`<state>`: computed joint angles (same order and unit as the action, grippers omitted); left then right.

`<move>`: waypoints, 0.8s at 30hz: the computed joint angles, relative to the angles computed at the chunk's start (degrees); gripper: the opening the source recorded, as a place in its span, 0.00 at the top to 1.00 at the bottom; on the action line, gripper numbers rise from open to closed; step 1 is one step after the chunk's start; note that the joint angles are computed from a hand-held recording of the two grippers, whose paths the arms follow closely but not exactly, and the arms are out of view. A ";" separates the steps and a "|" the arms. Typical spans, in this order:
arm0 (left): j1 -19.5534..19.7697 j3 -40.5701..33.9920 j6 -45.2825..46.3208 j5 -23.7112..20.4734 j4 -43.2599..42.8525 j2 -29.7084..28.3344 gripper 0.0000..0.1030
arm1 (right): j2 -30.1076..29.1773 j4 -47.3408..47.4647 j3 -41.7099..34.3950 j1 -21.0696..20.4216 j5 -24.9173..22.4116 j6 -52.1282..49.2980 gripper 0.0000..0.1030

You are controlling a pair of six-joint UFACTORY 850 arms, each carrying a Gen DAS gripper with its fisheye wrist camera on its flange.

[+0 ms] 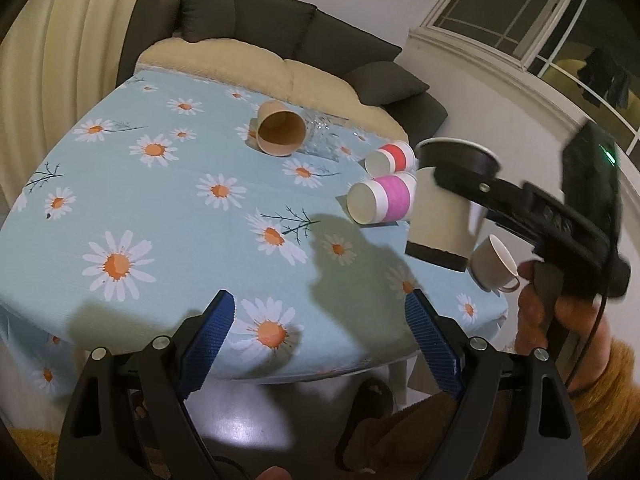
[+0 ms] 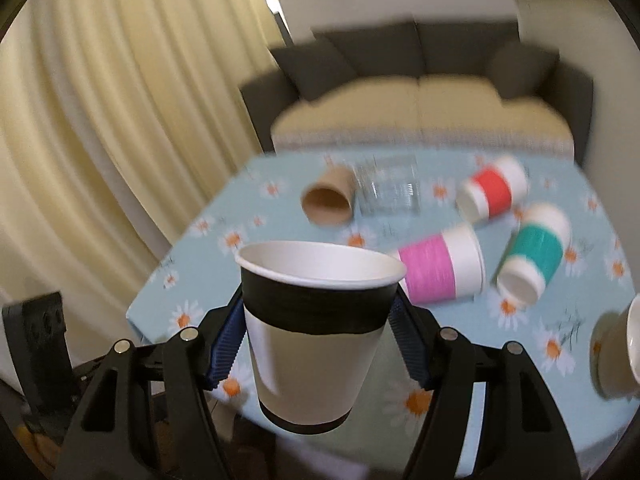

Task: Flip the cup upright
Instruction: 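Lower the upright black-banded cup onto the tablecloth with the right tool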

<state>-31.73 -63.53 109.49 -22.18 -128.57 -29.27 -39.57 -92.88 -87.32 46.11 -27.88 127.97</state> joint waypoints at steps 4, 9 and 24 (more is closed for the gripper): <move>0.32 0.37 2.12 -0.52 -3.50 0.20 0.17 | -0.60 -12.38 3.01 3.01 -12.96 10.34 0.35; 0.68 0.59 4.40 -1.44 -7.22 0.21 0.17 | -5.95 -9.50 -0.25 6.20 -28.86 6.77 0.35; 0.03 -0.15 8.66 0.47 -12.09 -0.65 0.17 | -16.88 -1.29 -8.35 7.22 -42.05 6.03 0.35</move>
<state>-31.70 -63.69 118.15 -21.71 -140.66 -29.92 -56.45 -94.17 -95.66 53.33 -69.94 134.00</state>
